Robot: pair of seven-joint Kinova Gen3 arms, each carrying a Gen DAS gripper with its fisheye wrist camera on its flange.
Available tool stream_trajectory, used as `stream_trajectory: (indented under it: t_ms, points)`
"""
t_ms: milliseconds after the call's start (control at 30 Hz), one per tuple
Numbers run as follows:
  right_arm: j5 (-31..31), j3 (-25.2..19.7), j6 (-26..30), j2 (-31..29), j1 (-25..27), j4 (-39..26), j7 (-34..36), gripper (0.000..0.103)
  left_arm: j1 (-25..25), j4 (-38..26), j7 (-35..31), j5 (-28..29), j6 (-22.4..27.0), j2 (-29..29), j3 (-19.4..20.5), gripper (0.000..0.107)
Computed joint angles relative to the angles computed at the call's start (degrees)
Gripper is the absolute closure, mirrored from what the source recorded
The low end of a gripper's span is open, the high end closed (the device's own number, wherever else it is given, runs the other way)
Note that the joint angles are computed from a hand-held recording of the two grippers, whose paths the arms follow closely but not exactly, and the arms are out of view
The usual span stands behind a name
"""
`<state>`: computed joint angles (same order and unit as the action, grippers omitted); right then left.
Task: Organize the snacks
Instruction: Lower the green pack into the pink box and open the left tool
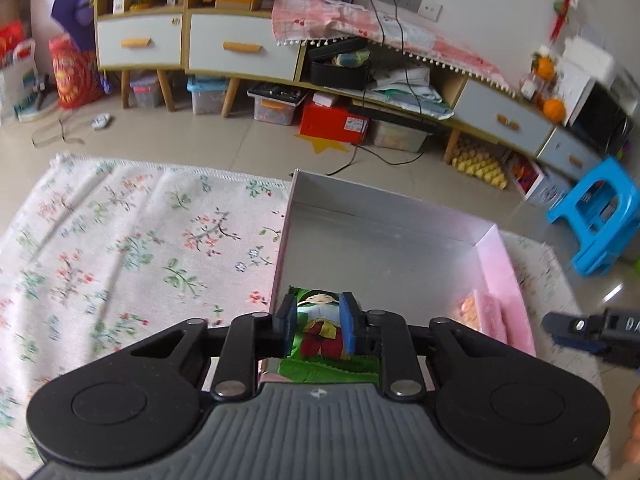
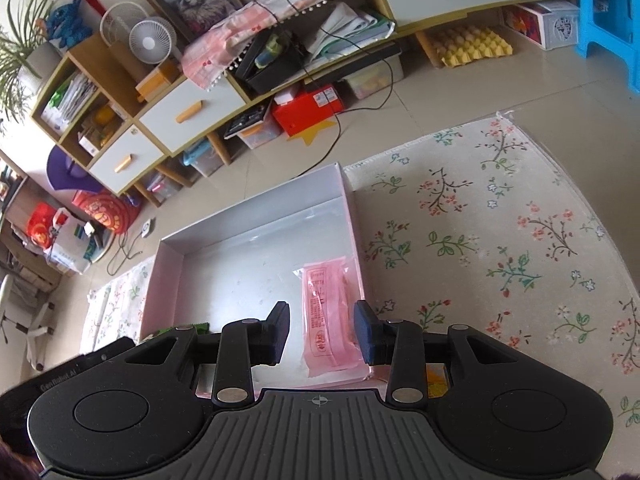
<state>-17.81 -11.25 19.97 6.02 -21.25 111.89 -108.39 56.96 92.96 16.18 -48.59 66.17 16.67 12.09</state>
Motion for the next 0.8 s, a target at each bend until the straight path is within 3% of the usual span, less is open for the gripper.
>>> stream_trajectory:
  t_ms: [167,367,500,633,800]
  points:
    - [-0.24,-0.09,0.49,-0.48,-0.04,-0.2,0.59,0.062,0.5,0.91,0.24,-1.93,-1.94,-1.04,0.5,0.088]
    - [-1.02,-0.14,0.88,-1.11,-0.01,-0.2,1.68,0.062,-1.92,1.23,-3.74,2.05,-5.77,-0.81,0.59,0.088]
    - [-2.17,-0.04,1.33,-1.76,0.35,-0.15,2.95,0.062,-1.46,1.43,-2.34,2.5,-5.11,-1.06,-0.03,0.088]
    - [-3.55,0.21,2.35,-2.97,0.59,-0.01,4.21,0.059,-0.87,1.78,-0.04,2.8,-5.24,-1.7,0.51,0.082]
    - [-0.02,0.55,4.99,-5.92,-0.72,0.18,3.34,0.053,1.81,-1.86,-0.63,3.8,0.36,-0.06,1.39,0.067]
